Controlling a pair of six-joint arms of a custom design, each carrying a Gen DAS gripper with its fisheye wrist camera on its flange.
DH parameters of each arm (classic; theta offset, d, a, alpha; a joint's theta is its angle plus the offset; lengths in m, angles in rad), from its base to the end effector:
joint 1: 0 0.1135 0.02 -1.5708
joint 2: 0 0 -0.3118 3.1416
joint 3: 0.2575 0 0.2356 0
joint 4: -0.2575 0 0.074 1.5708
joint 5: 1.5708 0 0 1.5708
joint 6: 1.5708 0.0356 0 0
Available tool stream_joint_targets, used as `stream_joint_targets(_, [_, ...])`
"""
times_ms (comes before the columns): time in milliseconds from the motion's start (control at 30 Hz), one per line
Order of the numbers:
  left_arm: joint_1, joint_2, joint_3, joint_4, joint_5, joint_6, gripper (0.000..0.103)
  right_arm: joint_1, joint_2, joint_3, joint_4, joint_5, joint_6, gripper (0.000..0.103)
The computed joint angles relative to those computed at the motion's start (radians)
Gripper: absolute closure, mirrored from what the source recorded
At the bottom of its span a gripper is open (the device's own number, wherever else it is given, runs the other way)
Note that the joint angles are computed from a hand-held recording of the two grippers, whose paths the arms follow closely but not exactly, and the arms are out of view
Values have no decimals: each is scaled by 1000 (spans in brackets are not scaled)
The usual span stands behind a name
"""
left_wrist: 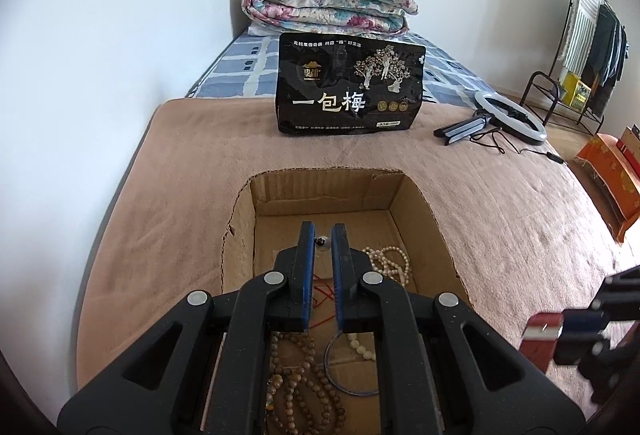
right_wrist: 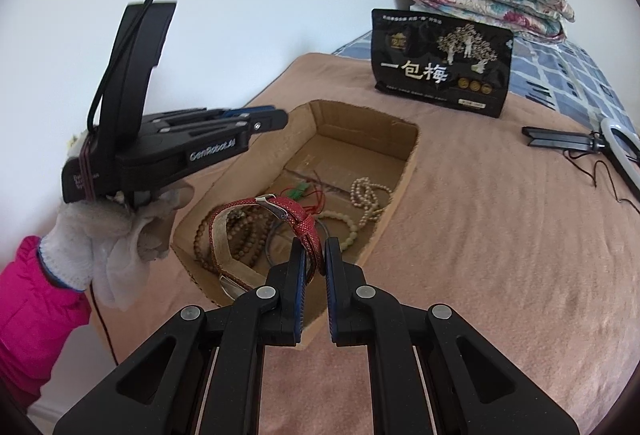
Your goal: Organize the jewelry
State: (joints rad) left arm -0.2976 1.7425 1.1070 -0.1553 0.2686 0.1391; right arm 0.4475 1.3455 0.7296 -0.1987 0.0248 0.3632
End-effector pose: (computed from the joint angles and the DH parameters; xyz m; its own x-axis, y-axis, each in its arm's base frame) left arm 0.3495 -0.1171 0.2568 -0.6092 0.3267 -0.7226 0.5509 0.8297 -0.0893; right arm 0.2223 0.1057 0.2551 -0.7613 0.0286 -0.6478 -0.1570 0.9612 0.2269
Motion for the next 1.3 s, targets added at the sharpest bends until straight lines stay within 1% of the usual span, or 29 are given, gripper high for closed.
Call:
stream_joint_targets(167, [0, 5, 7, -4, -5, 2, 96, 22, 19, 7, 5, 22, 1, 95])
stream_joint_targets(333, [-5, 17, 10, 10, -15, -5, 96, 14, 32, 8, 22, 16, 5, 89])
stream_joint_targets(400, [-7, 19, 9, 14, -20, -10, 94, 8, 33, 2, 38, -1, 0, 83])
stream_joint_targets(433, [-9, 21, 8, 16, -24, -14, 80, 7, 30, -3, 45, -6, 0, 80])
stream_joint_targets(467, [-11, 20, 3, 24, -30, -18, 55, 6, 29, -4, 49, -4, 0, 78])
stream_joint_targets(500, [-14, 13, -10, 47, -42, -28, 45, 7, 28, -3, 51, -2, -1, 73])
stream_joint_targets(533, [-14, 9, -19, 66, -45, -35, 35, 8, 27, -3, 54, 1, -3, 64])
stream_joint_targets(567, [-14, 2, -30, 83, -48, -44, 35, 11, 24, -4, 56, 6, -3, 59])
stream_joint_targets(633, [-11, 3, -20, 71, -48, -53, 34, 21, 15, -7, 59, 29, -2, 41])
stream_joint_targets(733, [-11, -3, -19, 67, -50, -63, 28, 29, -1, -13, 63, 55, -1, 31])
stream_joint_targets(767, [-12, -9, -24, 72, -51, -65, 26, 34, -6, -14, 61, 68, 0, 30])
stream_joint_targets(967, [-18, -44, -42, 70, -60, -65, 25, 43, -20, -3, 28, 105, 6, 30])
stream_joint_targets(1167, [-13, -98, -59, 49, -59, -67, 25, 69, -60, 1, -7, 146, 13, 29])
stream_joint_targets(1300, [-5, -150, -71, 22, -52, -71, 25, 96, -95, 15, -50, 194, 18, 29])
